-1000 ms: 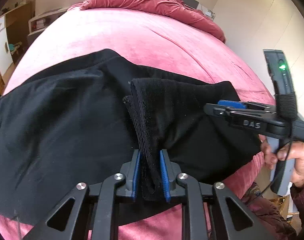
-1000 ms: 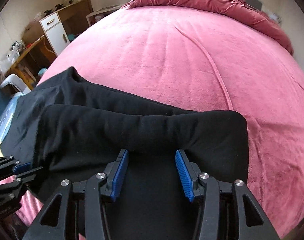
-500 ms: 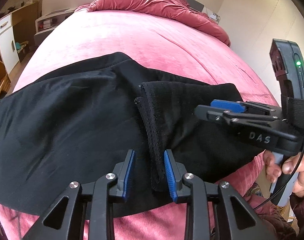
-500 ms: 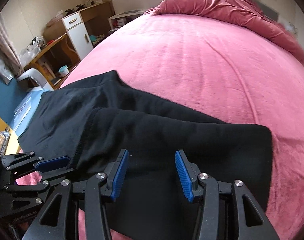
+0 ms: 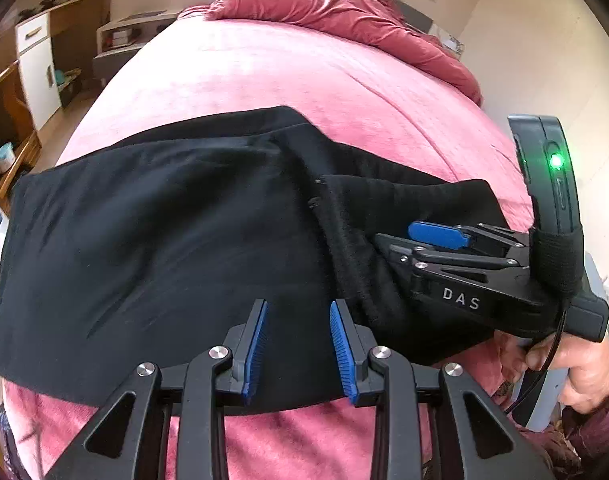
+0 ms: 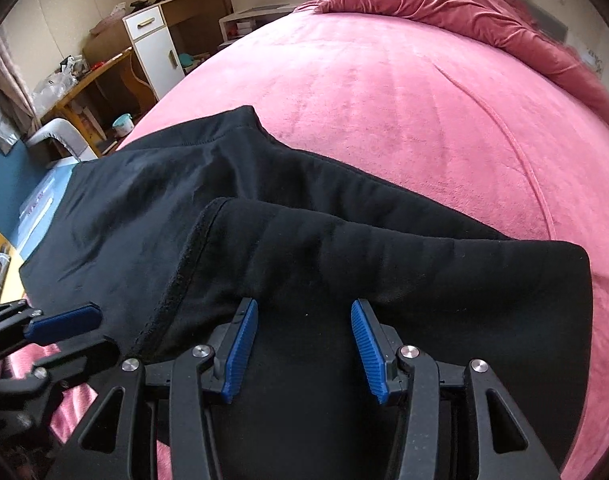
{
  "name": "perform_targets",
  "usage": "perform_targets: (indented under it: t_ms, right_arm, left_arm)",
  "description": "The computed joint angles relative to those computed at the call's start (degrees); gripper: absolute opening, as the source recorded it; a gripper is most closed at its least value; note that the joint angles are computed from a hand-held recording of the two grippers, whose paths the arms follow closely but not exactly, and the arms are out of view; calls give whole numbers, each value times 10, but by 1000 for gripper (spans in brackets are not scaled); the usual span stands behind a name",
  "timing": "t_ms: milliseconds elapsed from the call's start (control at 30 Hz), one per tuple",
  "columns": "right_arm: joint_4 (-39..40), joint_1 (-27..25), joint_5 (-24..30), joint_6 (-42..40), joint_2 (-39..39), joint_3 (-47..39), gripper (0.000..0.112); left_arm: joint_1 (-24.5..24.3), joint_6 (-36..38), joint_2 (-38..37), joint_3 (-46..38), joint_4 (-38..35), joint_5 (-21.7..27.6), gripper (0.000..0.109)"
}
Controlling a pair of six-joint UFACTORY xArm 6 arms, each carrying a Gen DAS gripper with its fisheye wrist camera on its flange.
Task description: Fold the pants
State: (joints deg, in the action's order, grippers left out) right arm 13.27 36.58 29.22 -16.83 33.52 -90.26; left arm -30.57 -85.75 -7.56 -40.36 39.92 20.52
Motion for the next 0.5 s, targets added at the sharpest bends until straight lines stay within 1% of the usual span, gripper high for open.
perform_targets:
  t_ms: [133,233,300,367,500]
  right_arm:
    - [-4,0,-7,6,-9,10,51]
    - [11,0,-7,2,-22,21,50]
    - [43,-1,-6,-21,-36,34,50]
    - [79,2,-19,-57,-69,72,50]
    - [112,10,-27,-107,-118,132,50]
  left_arm:
    - [-8,-4,-25,11,-5,25,32]
    - [-8,-8,-37,21,-4,35,32]
    - [-8,-17,-41,24,-1,40,32]
    - [-8,-24,-49,30,-2,45,32]
    - [-4,-30,-63,44,-12,42,32]
